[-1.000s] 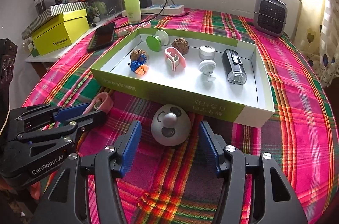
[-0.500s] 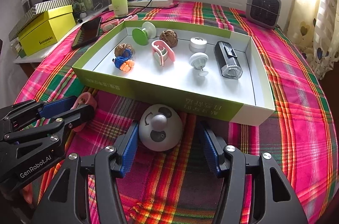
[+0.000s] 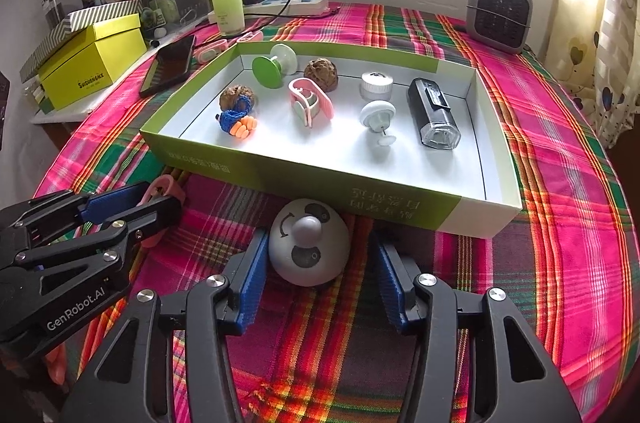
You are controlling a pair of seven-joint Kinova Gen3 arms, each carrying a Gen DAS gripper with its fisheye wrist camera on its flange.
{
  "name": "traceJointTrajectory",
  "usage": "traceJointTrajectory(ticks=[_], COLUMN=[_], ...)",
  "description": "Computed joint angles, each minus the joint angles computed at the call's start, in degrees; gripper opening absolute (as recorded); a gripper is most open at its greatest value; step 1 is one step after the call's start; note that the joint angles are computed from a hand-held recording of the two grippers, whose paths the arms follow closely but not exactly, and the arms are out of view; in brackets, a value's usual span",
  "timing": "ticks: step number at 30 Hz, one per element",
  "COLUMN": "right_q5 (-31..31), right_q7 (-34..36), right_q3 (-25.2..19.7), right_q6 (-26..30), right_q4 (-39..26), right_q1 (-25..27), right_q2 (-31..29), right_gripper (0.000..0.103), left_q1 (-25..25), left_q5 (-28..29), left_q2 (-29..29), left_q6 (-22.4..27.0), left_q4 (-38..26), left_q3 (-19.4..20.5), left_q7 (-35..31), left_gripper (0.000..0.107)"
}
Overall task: Organize objects
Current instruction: 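Lift and carry the clip and white ball toy over the box with both grippers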
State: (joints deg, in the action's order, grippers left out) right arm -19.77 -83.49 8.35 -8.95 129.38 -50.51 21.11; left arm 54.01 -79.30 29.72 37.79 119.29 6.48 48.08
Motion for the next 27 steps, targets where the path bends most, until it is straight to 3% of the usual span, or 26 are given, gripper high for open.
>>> traceJointTrajectory(ticks=[4, 27], right_q5=[1.3, 3.2], right_q7=[-0.4, -1.7], right_q3=[-2.5, -6.3], right_q6=[-0.4, -1.3], right_q4=[0.1, 0.8], right_q1=[2.1, 5.6], right_q2=[-0.2, -0.6], right_gripper=[0.042, 0.042], left_q1=[-0.1, -0.1], left_q5=[0.0, 0.2], left_q2=[-0.1, -0.1], left_q6=[0.1, 0.3], left_q4=[0.3, 0.2], left_q3=[0.0, 0.2], left_q7=[0.3, 0.5], left_gripper=[0.022, 0.021])
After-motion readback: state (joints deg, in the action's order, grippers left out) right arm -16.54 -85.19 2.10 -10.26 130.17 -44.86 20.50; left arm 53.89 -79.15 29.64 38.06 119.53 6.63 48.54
